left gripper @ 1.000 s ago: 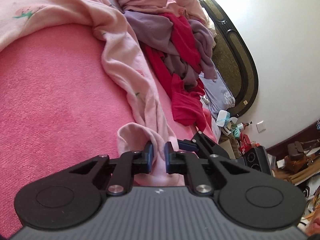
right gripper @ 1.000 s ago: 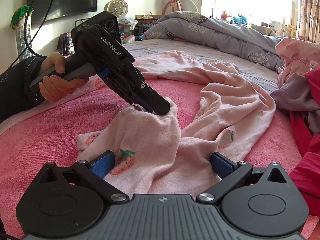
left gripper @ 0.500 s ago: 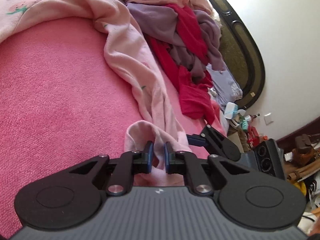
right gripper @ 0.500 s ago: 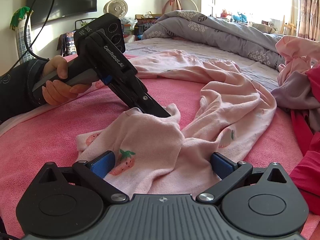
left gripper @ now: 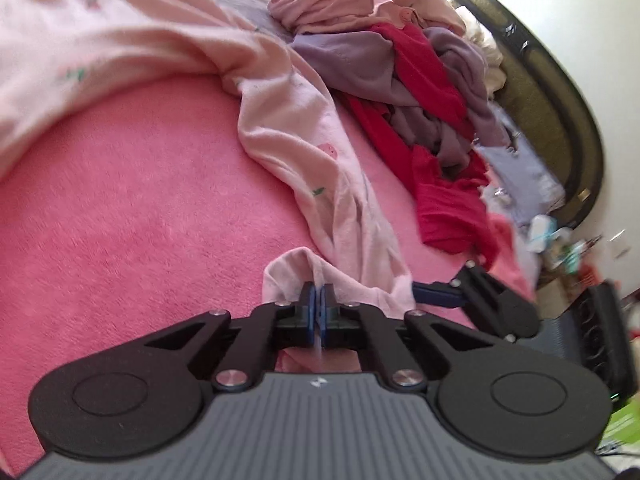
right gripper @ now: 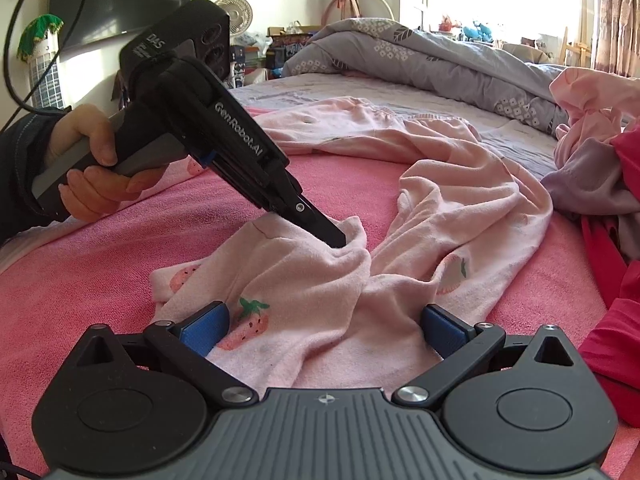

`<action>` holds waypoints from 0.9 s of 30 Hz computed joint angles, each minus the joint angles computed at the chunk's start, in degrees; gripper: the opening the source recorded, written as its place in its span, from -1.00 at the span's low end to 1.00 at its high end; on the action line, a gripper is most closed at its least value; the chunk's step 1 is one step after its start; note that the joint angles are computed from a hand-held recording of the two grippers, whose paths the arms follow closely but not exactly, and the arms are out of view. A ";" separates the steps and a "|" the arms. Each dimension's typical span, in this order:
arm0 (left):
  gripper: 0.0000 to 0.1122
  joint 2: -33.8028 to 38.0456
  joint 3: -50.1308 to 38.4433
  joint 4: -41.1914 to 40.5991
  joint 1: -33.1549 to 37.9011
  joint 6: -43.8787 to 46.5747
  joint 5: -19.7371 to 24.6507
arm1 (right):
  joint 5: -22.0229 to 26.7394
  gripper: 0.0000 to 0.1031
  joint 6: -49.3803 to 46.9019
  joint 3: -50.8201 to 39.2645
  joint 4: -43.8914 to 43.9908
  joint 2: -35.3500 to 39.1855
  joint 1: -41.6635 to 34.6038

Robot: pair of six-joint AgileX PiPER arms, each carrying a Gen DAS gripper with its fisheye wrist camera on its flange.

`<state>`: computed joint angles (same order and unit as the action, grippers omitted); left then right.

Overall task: Fold clothes
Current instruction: 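Pull the pinched fabric with the left gripper to tuck the fold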

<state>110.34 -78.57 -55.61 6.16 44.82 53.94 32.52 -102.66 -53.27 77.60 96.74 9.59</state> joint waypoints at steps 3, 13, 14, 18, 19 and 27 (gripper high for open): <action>-1.00 -2.22 0.94 3.66 -1.87 -1.45 -3.64 | 0.25 0.99 0.49 -0.23 -0.36 0.18 -0.17; -1.00 -3.82 1.02 3.60 0.12 -4.65 -2.75 | 0.49 1.00 0.63 0.35 -0.59 -0.48 -0.41; -1.00 -4.29 1.43 4.41 -0.25 -4.70 -3.97 | 0.56 0.99 0.77 0.32 -0.74 -0.50 -0.50; -1.00 -6.28 3.04 9.14 -2.02 -5.44 -8.99 | 0.76 0.99 1.07 0.37 -0.96 -0.59 -0.74; -1.00 -7.08 3.75 10.76 -2.74 -5.46 -10.81 | 0.77 1.00 1.09 0.52 -0.95 -0.73 -0.81; -1.00 -10.32 3.70 17.78 -3.30 -11.69 -19.90 | 0.80 1.00 0.94 1.09 -0.99 -1.18 -0.96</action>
